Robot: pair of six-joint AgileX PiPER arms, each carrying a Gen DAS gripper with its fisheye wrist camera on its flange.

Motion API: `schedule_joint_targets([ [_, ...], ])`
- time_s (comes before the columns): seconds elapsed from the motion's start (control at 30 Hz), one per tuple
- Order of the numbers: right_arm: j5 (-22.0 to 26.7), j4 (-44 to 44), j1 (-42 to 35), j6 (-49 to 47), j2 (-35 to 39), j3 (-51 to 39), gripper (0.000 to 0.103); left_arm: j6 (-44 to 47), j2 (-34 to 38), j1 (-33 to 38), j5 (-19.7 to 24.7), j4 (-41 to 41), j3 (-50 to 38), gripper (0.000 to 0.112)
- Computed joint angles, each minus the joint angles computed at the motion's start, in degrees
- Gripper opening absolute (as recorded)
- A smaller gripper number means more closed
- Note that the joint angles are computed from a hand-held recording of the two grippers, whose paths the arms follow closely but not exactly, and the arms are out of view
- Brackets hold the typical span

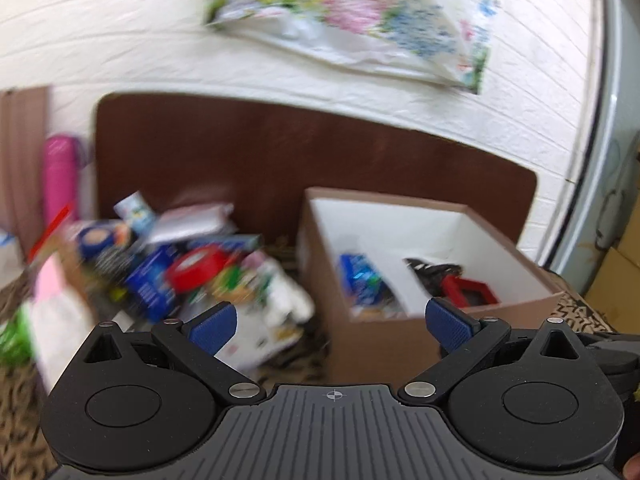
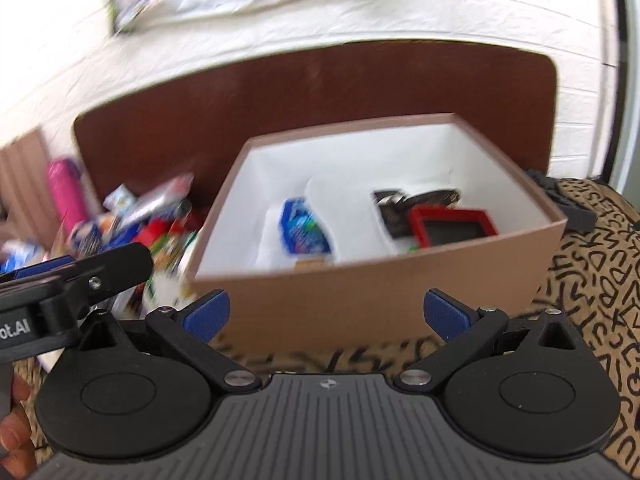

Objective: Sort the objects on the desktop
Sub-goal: 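Withdraw the left gripper from the brown box back to the pile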

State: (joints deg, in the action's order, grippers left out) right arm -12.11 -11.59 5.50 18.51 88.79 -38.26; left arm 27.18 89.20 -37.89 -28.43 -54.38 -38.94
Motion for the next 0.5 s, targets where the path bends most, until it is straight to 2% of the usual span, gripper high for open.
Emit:
schedule_joint_targets([
  [0.03, -0.67, 2.46, 1.05, -2.53, -0.48, 1.33, 0.103, -1.61, -1.13, 0.13, -0.24, 0.00, 2.16, 0.103],
  [0.1, -3.11, 2.09, 2.60, -0.70, -1.17, 4.11, 0.103, -5.23, -3.02, 0.45, -0.34, 1.17, 6.35, 0.103],
  [0.17, -5.17, -5.45, 3.12, 8.59, -0.97, 6.04, 0.102, -12.66, -4.64, 0.78, -1.97, 6.16, 11.66, 0.103],
  [0.23, -7.62, -8.60, 4.31, 11.80, -0.10, 7.68, 0.102, -17.18, -6.17, 1.64, -2.78, 8.73, 15.69, 0.103],
  [0.33, -10.38, -3.46, 8.14, 7.73, 2.32, 9.19, 0.102, -15.68, -7.85, 2.51, -3.31, 7.19, 19.45, 0.103],
  [0.43, -10.67, -4.20, 11.00, 7.14, 4.54, 8.96, 0.102, -13.47, -9.22, 3.43, -5.94, 5.95, 23.01, 0.103],
  [0.5, -11.48, -3.61, 12.95, 4.32, 5.54, 9.20, 0.102, -14.22, -10.02, 6.30, -5.70, 8.21, 24.75, 0.103],
])
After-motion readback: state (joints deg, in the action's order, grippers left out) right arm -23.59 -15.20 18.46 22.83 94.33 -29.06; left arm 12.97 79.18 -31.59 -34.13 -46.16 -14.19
